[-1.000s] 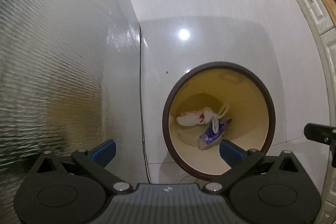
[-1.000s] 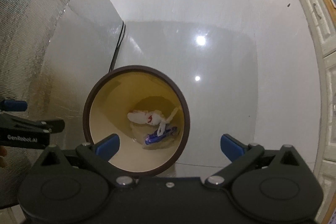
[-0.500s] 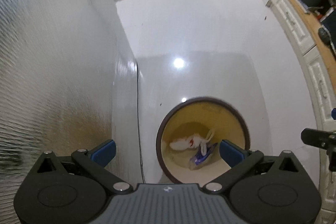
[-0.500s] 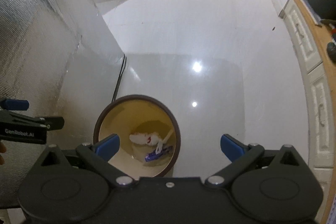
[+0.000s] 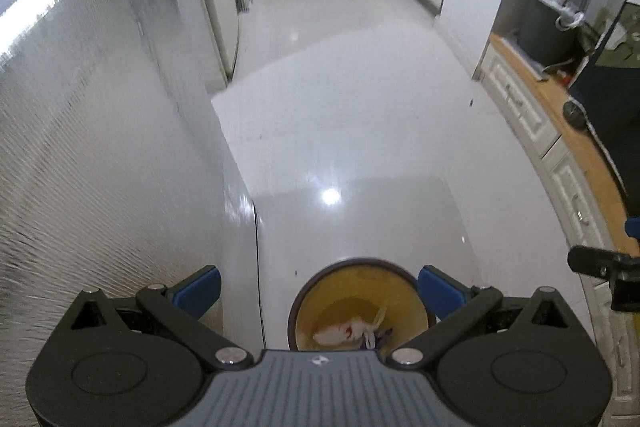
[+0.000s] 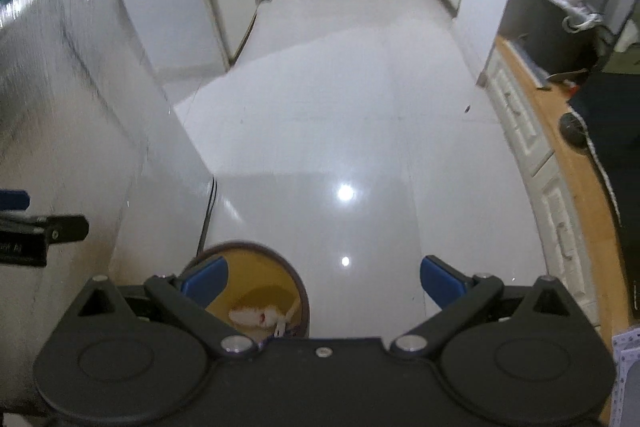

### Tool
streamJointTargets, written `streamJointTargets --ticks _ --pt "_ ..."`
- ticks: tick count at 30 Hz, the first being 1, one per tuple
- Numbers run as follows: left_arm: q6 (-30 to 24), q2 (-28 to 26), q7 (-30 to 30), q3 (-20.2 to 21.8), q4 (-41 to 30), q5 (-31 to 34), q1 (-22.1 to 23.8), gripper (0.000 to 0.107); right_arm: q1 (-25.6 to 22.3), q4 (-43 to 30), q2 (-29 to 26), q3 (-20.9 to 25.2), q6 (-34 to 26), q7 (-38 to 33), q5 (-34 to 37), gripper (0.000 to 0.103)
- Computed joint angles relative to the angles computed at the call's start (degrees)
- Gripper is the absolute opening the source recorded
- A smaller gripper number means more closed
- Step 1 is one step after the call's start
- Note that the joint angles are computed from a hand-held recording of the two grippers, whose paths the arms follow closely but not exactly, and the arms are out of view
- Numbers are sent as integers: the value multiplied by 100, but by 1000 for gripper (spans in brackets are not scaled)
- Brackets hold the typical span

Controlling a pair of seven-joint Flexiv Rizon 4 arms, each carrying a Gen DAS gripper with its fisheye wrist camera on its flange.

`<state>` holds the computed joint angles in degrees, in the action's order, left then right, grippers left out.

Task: Collect trash
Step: 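Move both open tools back toward the table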

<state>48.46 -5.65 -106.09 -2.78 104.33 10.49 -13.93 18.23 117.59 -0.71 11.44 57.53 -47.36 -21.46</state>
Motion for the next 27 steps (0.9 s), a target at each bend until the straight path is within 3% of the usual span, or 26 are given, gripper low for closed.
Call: streamJointTargets --ticks 15,27 --pt "570 1388 -23 -188 349 16 85 103 -414 289 1098 292 702 1224 -1609 103" --pt "549 2713 297 -263 341 223 795 103 -372 -374 1051 594 1100 1972 -2580 103"
